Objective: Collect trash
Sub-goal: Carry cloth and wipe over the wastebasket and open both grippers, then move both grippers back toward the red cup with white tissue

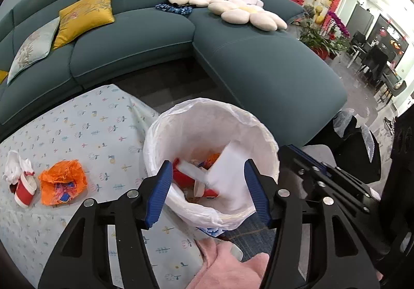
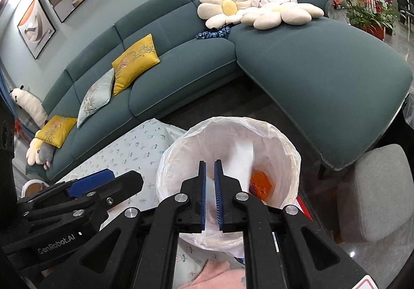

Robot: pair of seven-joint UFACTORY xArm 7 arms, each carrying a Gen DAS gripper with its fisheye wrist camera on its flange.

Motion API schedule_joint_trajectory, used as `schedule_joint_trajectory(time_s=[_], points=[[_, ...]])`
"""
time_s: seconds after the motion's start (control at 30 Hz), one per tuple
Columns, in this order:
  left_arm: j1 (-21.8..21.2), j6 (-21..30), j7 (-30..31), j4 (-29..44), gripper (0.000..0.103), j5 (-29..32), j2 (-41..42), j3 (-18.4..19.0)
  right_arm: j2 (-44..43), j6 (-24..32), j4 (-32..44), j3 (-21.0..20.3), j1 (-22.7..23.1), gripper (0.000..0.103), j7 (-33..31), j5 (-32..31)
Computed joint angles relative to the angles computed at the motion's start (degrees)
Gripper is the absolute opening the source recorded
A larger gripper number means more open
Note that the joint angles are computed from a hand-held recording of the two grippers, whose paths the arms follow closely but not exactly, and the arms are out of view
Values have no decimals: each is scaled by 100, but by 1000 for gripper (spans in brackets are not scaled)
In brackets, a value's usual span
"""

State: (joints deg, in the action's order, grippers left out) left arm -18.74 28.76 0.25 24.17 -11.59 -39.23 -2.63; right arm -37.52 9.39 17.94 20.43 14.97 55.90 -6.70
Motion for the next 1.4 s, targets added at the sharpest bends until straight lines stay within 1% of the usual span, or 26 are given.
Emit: schedule_joint_trajectory(time_s=[0.07, 0.13, 0.2, 0.33, 0.4, 0.53, 0.6, 0.67, 0.77, 1.07, 1.37, 1.4], points=[[47, 11, -42, -26, 56, 12, -22, 4, -15, 4, -9, -2, 5, 11, 1, -3], [98, 21, -77, -51, 58, 31, -59, 10, -28, 2, -15, 5, 3, 14, 1, -12], [142, 17, -90, -70, 59, 64, -91, 15, -53, 22, -2, 47, -19, 19, 26, -27], [233, 56, -110, -113, 59, 115, -210, 58, -42, 69, 74, 126, -44, 26, 68, -66], [270, 91, -108, -128, 59, 123, -276, 98, -39, 106, 131, 198, -71, 32, 108, -107], [390, 176, -57, -179, 59, 157, -441, 190, 22, 211, 293, 331, -95, 34, 173, -210], [467, 224, -25, -205, 59, 172, -521, 242, 50, 262, 373, 395, -108, 38, 222, -263], [559, 277, 16, -245, 60, 180, -618, 315, 78, 293, 447, 462, -120, 41, 293, -313], [734, 353, 71, -321, 63, 207, -793, 408, 201, 311, 593, 565, -117, 42, 400, -388], [1384, 606, 416, -510, 64, 322, -1207, 786, 879, 343, 1240, 1059, -195, 43, 859, -825], [2090, 821, 957, -516, 64, 336, -1367, 1272, 1643, 503, 2037, 1470, -245, 43, 1507, -1655], [2165, 839, 1022, -520, 67, 331, -1380, 1318, 1756, 550, 2165, 1535, -253, 43, 1606, -1798]])
